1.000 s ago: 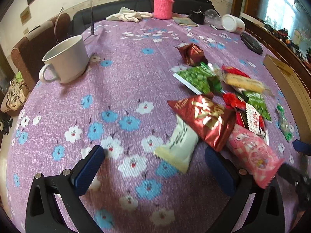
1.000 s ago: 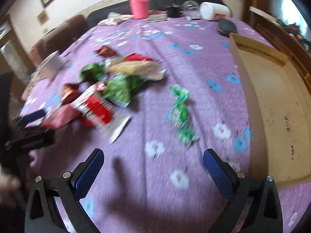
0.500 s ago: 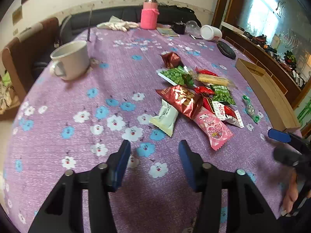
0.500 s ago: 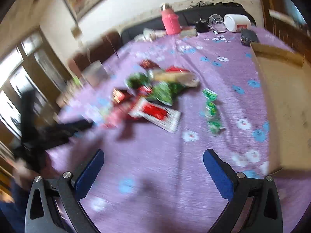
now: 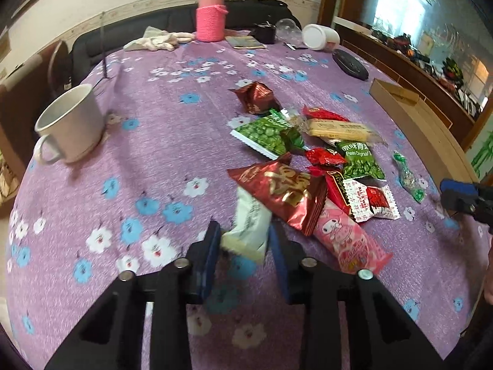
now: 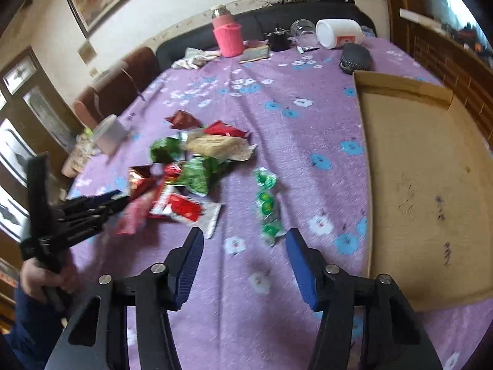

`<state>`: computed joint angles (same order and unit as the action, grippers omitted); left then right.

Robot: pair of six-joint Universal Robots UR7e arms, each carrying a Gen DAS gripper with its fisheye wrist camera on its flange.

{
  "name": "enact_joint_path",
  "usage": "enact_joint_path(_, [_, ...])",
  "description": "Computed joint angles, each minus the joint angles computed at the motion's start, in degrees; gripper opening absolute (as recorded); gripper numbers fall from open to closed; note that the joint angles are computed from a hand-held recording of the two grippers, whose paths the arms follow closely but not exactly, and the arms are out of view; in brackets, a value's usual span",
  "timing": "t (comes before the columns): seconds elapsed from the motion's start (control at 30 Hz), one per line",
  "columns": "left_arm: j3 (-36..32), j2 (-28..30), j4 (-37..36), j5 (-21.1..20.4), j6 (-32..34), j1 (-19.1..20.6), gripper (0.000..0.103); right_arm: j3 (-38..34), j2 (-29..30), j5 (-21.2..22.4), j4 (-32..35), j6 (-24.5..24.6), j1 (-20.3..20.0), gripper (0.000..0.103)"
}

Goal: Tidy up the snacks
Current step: 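Grasp the green wrapped candy with the right gripper while the left gripper grasps the white packet, then carry both snacks into the cardboard tray and open both grippers to release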

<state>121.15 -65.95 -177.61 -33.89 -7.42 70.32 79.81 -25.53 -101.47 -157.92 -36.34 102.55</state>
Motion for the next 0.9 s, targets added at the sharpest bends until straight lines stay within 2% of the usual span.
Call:
enact_joint_path(0.03, [-0.43, 0.39, 0.01, 0.39, 0.31, 0.13, 0.030, -0.63, 0.43, -0.42, 0.30, -0.75, -0.01, 0.043])
enact_joint_path(0.1, [-1.13, 1.16, -0.62, 1.39, 1.53, 0.28, 0.030, -2.41, 2.09, -2.95, -0.76, -1.56, 0.48, 0.033])
enact_joint_path(0.27, [-2.76, 2.55, -2.06, 2.31, 3.20, 0.99, 0.030, -7.48, 5.58, -4.98, 1.63, -0.92, 0.76, 0.033])
enact_joint_path(0.5, [-4.81, 3.86, -2.76, 2.98, 3.35, 1.68, 0.031, -9.27, 7.49, -5.86, 1.84, -1.13, 0.66, 0.032])
enact_joint_path(0.6, [-5.27, 4.99, -6.29, 3.16, 5.75, 1.99, 0.030, -8.19, 7.86, -6.86, -1.90, -2.76, 0.95, 0.022])
enact_joint_path(0.9, [-0.62, 2.24, -10.51, 1.78, 3.53, 0.66, 0.027, -4.18, 4.30, -1.89, -1.15, -0.37, -0.53, 0.022])
